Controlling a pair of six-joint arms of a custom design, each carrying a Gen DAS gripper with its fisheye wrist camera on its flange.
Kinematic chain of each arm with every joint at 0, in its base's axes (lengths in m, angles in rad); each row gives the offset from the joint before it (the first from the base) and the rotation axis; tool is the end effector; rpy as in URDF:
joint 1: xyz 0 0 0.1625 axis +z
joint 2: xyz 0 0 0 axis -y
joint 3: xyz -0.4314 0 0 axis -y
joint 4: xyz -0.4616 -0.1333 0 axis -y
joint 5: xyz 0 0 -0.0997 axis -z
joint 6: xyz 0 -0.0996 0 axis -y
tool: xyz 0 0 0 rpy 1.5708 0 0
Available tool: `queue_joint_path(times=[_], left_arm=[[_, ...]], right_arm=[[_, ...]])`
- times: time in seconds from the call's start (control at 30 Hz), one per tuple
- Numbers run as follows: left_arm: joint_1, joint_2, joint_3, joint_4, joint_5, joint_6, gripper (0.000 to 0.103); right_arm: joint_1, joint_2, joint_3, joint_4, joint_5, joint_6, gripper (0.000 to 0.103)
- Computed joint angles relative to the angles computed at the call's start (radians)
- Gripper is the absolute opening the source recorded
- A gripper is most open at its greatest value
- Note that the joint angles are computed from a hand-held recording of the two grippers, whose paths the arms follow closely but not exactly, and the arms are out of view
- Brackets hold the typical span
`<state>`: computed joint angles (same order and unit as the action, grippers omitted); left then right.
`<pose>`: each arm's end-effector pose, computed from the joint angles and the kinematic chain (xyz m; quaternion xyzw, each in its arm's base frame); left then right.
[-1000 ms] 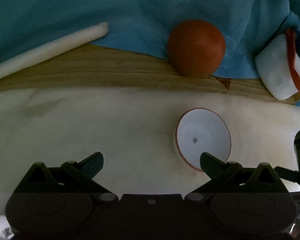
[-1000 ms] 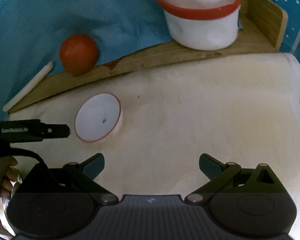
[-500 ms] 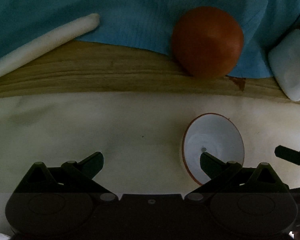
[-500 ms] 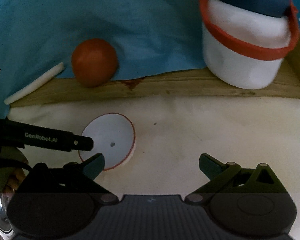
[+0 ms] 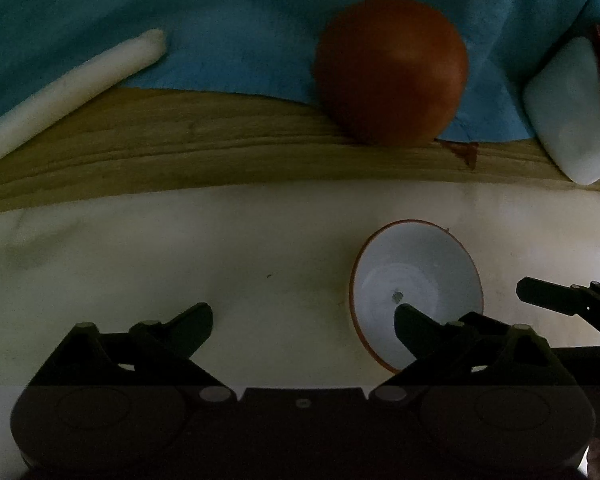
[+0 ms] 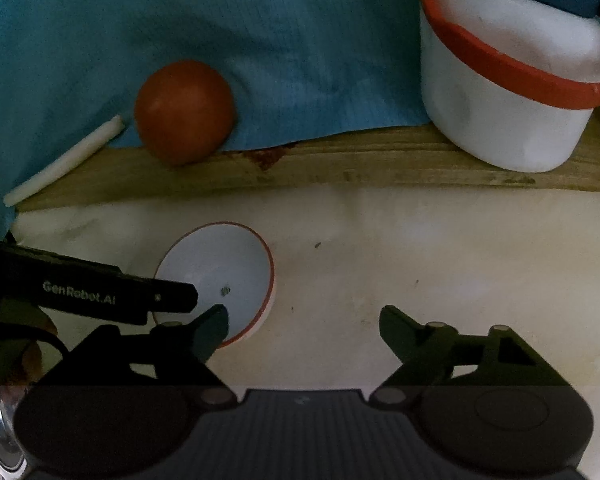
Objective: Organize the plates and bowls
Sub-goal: 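Move the left tool to the other white bowl while the right tool approaches it, then close the left gripper on the white bowl rim while the right gripper grips it too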
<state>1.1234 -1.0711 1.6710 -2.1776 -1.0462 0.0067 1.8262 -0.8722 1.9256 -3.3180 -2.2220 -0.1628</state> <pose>-0.1325 -0.6995 0.1950 0.2165 0.9412 -0.0599 0.2523 0.2305 -0.5941 0.0945 0.0786 -0.8942 0.3357 0.2856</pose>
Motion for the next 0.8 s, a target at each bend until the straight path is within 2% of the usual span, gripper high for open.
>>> queue_joint_path(times=[0.2, 0.6, 0.7, 0.8], left_arm=[[-0.002, -0.009, 0.008, -0.017, -0.004, 0.002, 0.083], [0.018, -0.032, 0.012, -0.038, -0.088, 0.029, 0.039], [0.027, -0.047, 0.027, -0.057, -0.125, 0.038, 0.03], [0.042, -0.053, 0.032, -0.076, -0.169, 0.049, 0.016]], right_arm=[[-0.006, 0.004, -0.006, 0.016, 0.023, 0.02, 0.07], [-0.023, 0.005, -0.014, 0.044, 0.084, 0.03, 0.049], [-0.027, 0.002, -0.01, 0.045, 0.101, 0.032, 0.045], [-0.03, 0.002, -0.005, 0.034, 0.117, 0.036, 0.039]])
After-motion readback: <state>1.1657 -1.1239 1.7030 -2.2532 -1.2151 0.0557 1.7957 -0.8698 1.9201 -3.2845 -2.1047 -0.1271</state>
